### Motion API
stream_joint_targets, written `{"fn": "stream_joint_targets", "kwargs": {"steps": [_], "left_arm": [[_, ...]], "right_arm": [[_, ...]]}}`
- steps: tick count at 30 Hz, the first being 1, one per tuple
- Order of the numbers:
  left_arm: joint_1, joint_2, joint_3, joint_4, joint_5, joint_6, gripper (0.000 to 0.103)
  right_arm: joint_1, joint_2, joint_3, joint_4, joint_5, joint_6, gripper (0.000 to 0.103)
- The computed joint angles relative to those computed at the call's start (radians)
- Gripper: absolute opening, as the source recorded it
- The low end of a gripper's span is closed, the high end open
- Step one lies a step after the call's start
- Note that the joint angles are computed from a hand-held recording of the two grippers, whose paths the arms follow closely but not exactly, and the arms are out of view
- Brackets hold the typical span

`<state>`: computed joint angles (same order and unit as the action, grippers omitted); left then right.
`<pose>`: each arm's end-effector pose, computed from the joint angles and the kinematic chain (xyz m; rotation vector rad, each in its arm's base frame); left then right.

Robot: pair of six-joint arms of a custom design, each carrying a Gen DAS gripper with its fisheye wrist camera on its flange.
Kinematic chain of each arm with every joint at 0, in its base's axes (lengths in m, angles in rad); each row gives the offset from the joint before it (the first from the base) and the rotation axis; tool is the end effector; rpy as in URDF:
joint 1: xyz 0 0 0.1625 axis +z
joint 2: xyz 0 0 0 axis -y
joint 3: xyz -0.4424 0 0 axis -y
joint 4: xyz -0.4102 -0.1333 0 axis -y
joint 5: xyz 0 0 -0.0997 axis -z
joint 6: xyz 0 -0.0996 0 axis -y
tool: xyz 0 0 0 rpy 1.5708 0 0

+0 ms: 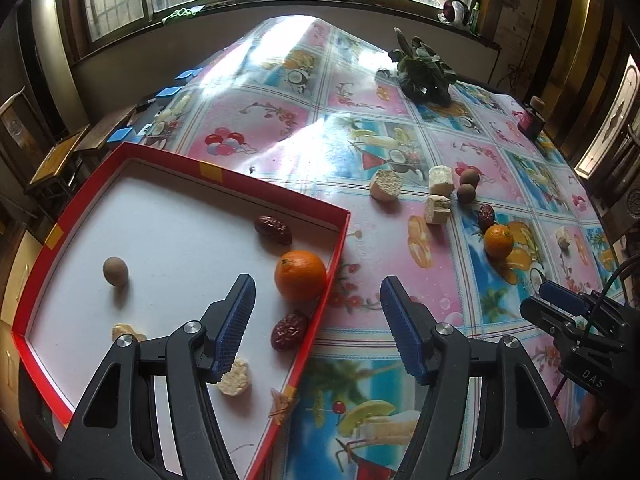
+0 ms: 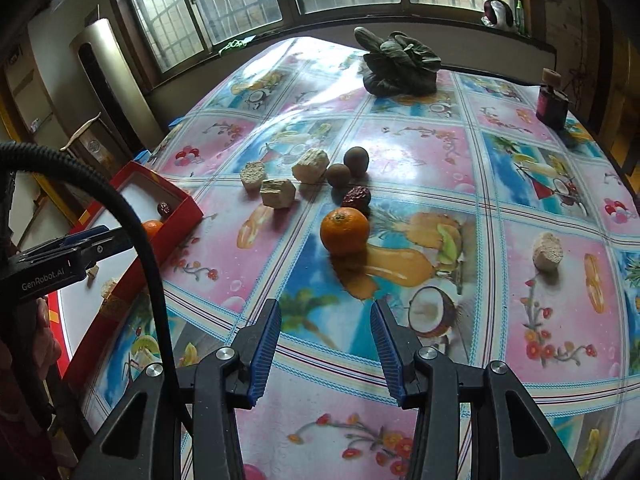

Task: Organize fruits
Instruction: 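Move both open tools back over the fruits on the table, then grasp a square beige cake with the left tool while the right tool grasps a mandarin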

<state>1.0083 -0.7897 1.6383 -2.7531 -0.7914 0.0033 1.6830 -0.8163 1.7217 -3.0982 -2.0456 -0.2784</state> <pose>-0.2013 -0.7006 0.1346 0.5106 2.3512 -0.6606 0.1643 -0.6747 0.1482 0.2970 -2.5123 0.7573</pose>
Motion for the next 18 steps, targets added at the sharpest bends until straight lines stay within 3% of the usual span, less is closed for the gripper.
{"fn": "stream_joint_targets", "kwargs": {"steps": [18], "left_arm": [[-0.009,0.193,-0.237,0.125,-0.106,0.058,0.066]], "right_arm": [[-0.044,-0.03,0.018,-0.003,0.044,-0.009,0.045]]}}
